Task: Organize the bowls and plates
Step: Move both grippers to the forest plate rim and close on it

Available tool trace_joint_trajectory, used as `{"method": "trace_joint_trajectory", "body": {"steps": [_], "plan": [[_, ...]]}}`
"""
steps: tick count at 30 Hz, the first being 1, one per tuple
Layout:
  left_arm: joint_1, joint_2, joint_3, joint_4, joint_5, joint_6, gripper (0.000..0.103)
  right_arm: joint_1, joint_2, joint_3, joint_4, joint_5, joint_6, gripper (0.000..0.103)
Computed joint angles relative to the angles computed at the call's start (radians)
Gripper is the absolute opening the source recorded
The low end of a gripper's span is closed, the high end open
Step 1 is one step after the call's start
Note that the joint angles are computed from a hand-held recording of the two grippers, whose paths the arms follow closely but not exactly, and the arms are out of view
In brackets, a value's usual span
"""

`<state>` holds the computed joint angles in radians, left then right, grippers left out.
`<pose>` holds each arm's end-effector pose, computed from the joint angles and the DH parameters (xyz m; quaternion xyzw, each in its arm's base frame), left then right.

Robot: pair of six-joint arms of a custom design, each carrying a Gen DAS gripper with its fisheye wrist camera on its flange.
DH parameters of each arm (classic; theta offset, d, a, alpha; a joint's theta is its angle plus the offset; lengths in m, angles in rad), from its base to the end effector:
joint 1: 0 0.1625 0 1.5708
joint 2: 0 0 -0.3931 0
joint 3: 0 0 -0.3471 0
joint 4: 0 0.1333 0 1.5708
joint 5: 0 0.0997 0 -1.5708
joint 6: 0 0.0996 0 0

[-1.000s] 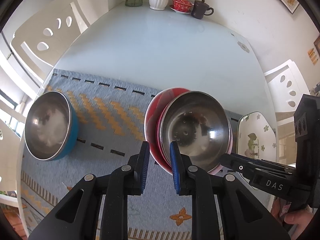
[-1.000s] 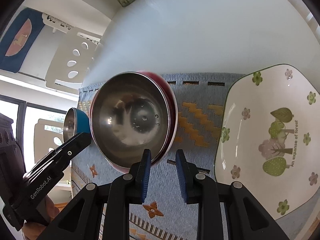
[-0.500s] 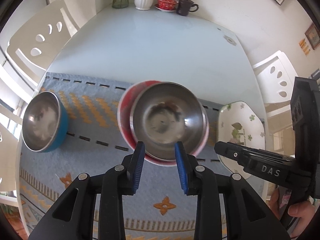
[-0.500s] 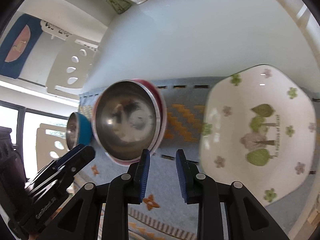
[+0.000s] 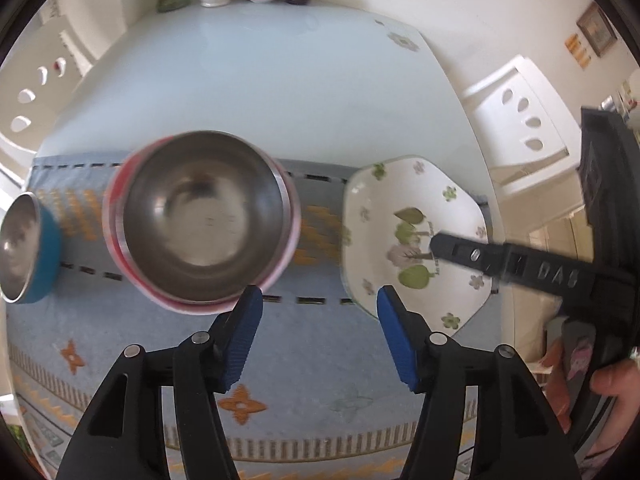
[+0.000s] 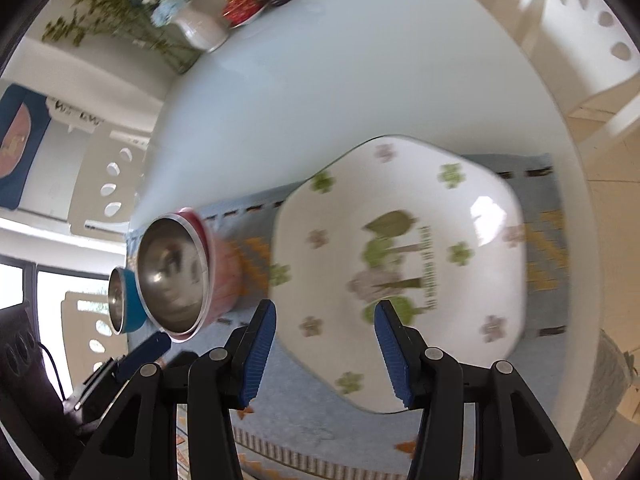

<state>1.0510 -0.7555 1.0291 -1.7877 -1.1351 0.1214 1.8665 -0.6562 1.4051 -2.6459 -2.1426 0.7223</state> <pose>-0.2028 -0.7074 0.2424 0.3134 0.9243 -0.0156 0.2172 0.2761 -0.6340 0.1186 -0.2452 -0.9155 0.2716 0.1671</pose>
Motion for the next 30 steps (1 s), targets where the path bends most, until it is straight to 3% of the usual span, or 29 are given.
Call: {"method": "trace_joint_trajectory", "body": {"steps": [10, 12, 15, 18, 21, 23, 28, 30], "plan": [[-0.014, 0.053, 0.027, 0.024, 0.014, -0.023, 0.057, -0.072, -0.077, 0.098, -0.035, -0.036, -0.013, 0.05], [-0.015, 0.064, 0.032, 0.02, 0.029, -0.017, 0.057, -0.09, -0.085, 0.115, -0.06, -0.031, -0.022, 0.049], [-0.014, 0.084, 0.024, 0.026, 0.039, -0.018, 0.057, -0.117, -0.092, 0.146, -0.143, 0.035, -0.057, 0.049], [-0.013, 0.1, 0.019, 0.023, 0.045, -0.022, 0.057, -0.104, -0.081, 0.122, -0.136, -0.009, -0.085, 0.049], [-0.008, 0.113, 0.01, 0.026, 0.046, -0.023, 0.057, -0.096, -0.083, 0.139, -0.219, -0.019, -0.123, 0.05], [-0.005, 0.118, 0.01, 0.024, 0.053, -0.023, 0.057, -0.096, -0.082, 0.129, -0.195, -0.057, -0.116, 0.05], [0.005, 0.128, -0.003, 0.031, 0.043, -0.024, 0.058, -0.104, -0.076, 0.136, -0.261, -0.056, -0.143, 0.05], [0.007, 0.134, -0.012, 0.035, 0.042, -0.025, 0.058, -0.094, -0.065, 0.107, -0.212, -0.121, -0.125, 0.05]]}}
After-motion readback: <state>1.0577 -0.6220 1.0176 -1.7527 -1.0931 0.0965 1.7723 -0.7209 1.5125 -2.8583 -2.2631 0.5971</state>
